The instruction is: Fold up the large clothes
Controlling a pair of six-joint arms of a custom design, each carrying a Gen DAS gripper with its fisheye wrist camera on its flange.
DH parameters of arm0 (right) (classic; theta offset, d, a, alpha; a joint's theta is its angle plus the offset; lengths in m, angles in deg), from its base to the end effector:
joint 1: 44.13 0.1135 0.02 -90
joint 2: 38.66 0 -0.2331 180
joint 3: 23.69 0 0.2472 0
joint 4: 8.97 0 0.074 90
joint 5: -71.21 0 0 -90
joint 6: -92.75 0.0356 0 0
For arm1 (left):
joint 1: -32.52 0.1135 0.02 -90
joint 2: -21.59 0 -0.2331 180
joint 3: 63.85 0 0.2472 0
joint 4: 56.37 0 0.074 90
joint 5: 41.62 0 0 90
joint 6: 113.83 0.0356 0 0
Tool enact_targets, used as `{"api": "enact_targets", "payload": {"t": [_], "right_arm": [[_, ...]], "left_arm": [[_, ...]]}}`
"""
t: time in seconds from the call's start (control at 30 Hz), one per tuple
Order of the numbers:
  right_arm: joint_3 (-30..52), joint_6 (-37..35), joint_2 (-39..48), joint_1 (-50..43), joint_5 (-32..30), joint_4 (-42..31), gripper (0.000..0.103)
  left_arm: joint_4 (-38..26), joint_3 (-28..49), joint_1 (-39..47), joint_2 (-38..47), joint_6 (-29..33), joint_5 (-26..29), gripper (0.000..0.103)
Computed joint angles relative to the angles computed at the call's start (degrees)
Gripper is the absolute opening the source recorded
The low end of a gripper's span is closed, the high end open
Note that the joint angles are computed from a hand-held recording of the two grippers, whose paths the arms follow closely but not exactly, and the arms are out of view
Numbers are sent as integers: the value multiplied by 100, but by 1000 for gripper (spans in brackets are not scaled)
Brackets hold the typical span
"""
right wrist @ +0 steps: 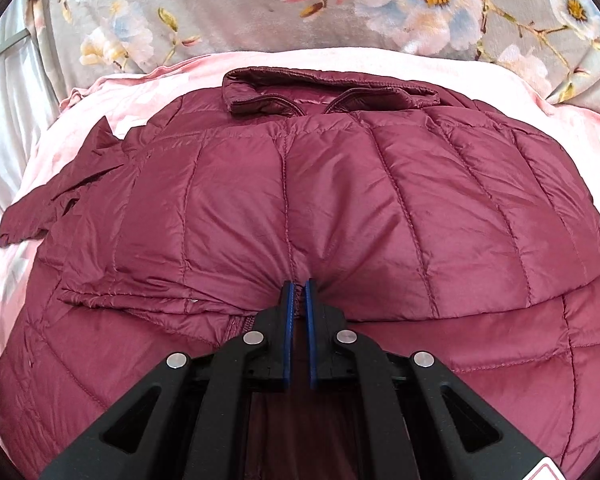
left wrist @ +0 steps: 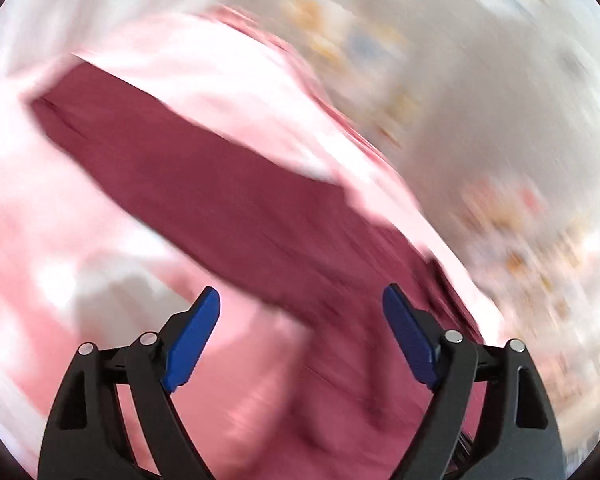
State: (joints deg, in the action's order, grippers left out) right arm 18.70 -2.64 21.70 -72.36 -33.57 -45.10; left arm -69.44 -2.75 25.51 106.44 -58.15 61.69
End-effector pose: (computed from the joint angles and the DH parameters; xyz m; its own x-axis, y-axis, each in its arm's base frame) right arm 0.1835 -0.0882 0.1520 -0.7411 0.2948 -0.6032 0.2571 0.9546 0.1507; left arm 0.3090 -0.0463 0.1810 -0.6614 -0.4715 -0.5834 -0.0862 0.8204 -0.5653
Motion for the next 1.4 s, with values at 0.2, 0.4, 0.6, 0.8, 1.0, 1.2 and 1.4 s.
{"api": "enact_targets", "payload": {"t": [0.2,0.4,0.6,0.8,1.0,1.2,1.4], "right_arm": [[-30,56,-32,106,125,36,4],[-41,52,-36,111,140,46,4],[-41,58,-43,117,142,40,4],[-33,44,-47,99,121,25,4],[90,26,9,-444,-562,-130,6],[390,-669,-675,-2210,-1907,-1592,26],[1039,-2175,-513,-4019,-2572,-2829,31]], "left_arm": [[-522,1965,2150,2085,65,461,81],[-526,3262,2837,3591,-723,1354,63],[-724,3806,2286,3487,-328,1320,4],[-760,3655,773,1676,456,1210,3],[-1221,4463,-1572,1141,1055,805,3],[-1765,5458,-3506,2279,1400,99,3],[-2140,6218,-4332,3977,1049,-147,2]]}}
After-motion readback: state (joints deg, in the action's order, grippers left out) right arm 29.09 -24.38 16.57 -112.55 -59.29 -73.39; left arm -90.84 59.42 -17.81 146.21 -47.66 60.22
